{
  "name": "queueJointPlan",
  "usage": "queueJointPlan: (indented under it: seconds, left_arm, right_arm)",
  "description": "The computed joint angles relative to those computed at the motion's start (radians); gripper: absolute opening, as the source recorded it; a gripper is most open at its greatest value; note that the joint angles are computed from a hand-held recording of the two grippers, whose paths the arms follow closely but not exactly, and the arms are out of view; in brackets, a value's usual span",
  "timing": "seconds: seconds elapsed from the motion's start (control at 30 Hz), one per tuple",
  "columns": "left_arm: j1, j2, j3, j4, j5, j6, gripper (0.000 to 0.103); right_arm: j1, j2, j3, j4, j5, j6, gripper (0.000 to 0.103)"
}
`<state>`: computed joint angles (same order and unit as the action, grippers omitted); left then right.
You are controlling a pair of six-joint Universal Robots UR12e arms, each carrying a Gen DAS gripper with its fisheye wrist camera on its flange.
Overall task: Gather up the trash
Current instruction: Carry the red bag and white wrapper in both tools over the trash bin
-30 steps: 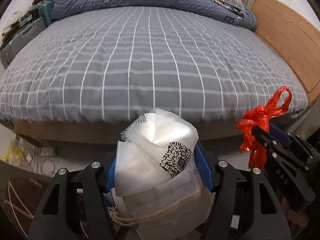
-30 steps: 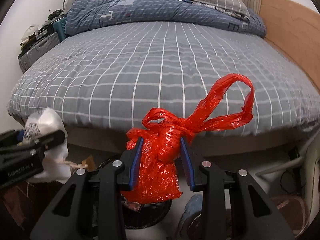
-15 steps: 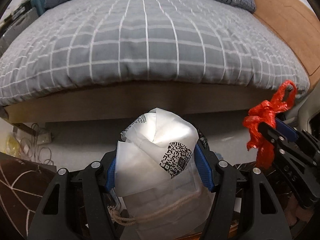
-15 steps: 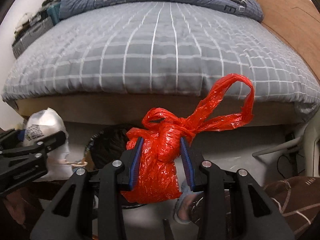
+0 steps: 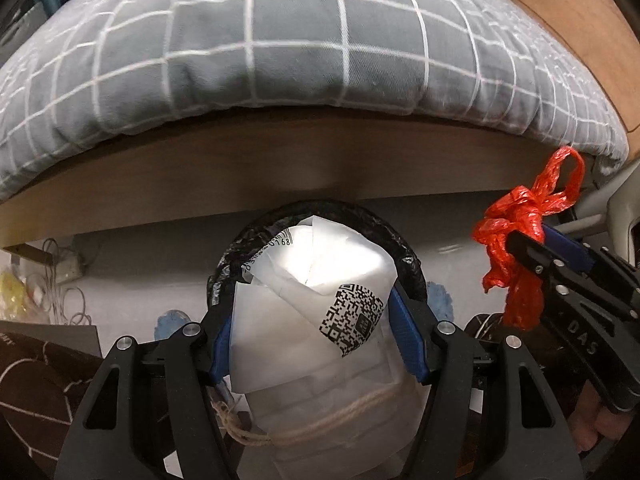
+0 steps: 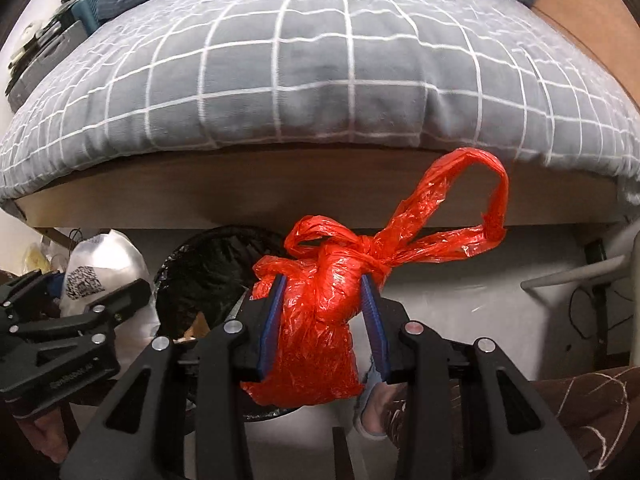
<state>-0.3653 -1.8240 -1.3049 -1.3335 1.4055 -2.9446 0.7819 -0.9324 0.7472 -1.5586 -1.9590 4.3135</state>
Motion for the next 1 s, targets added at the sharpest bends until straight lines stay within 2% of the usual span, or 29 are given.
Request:
queueJointPlan:
  seconds: [0.3, 0.37, 0.43, 0.47, 0.87, 1.0]
  left_arm:
    - [-0.024, -0.038, 0.01, -0.028, 0.012, 0.016, 0.066]
    - [-0.025, -0.039, 0.006, -0.022, 0.011, 0.024, 0.075]
    - [-0.026, -0.039, 0.003, -0.004, 0.01, 0.005, 0.093]
    - [-0.026, -0.038, -0.001, 0.007, 0.009, -0.001, 0.094]
    - [-0.013, -0.041, 0.005, 0.005, 0.023, -0.008, 0.097]
    - [-0.004, -0.029, -0.007, 0.026, 0.042, -0.005, 0.097]
  right_arm:
    - [-0.009, -0.014, 0.033, -0.017, 0.017, 0.028, 0.037]
    - [-0.01, -0.014, 0.034, -0.015, 0.019, 0.035, 0.037]
    - [-0.011, -0.013, 0.034, -0.013, 0.022, 0.039, 0.038]
    - [-0.011, -0.012, 0.031, -0.011, 0.021, 0.038, 0.038]
    - [-0.009, 0.012, -0.01, 0.002, 0.019, 0.011, 0.038]
    - [-0.01, 0.031, -0.04, -0.01, 0.041, -0.02, 0.038]
